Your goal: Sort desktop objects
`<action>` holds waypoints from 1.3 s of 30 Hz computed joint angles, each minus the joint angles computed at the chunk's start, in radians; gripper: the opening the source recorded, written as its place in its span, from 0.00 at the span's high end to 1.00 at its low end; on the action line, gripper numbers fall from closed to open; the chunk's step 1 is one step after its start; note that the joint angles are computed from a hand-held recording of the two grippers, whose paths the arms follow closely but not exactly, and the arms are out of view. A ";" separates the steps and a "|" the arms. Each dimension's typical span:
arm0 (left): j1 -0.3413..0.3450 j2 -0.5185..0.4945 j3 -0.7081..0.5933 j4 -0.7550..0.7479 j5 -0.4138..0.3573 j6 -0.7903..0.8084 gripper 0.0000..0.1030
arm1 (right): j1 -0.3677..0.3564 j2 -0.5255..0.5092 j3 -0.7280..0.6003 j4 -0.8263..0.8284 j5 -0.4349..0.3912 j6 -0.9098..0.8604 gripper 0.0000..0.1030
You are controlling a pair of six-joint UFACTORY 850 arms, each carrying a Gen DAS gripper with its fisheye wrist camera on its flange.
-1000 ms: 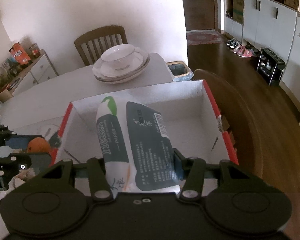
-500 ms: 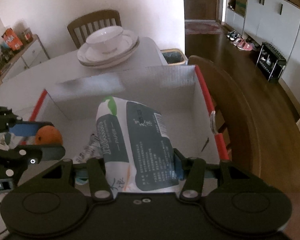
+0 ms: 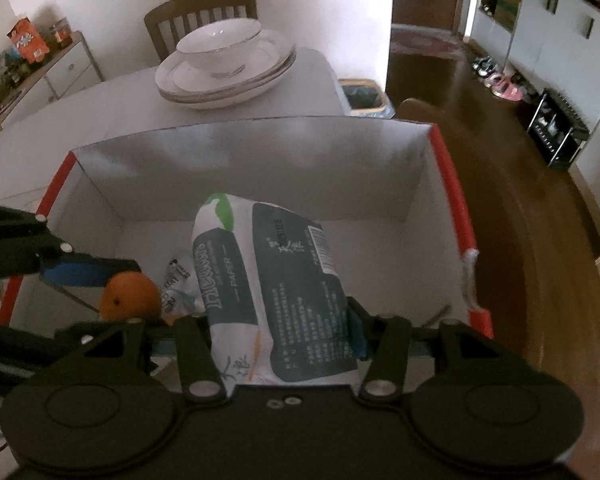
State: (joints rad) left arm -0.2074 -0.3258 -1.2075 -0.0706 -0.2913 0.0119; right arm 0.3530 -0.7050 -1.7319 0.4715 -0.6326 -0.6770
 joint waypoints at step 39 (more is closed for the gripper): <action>0.032 -0.031 -0.016 -0.120 -0.072 0.092 0.42 | 0.017 -0.054 -0.088 -0.137 -0.124 0.162 0.20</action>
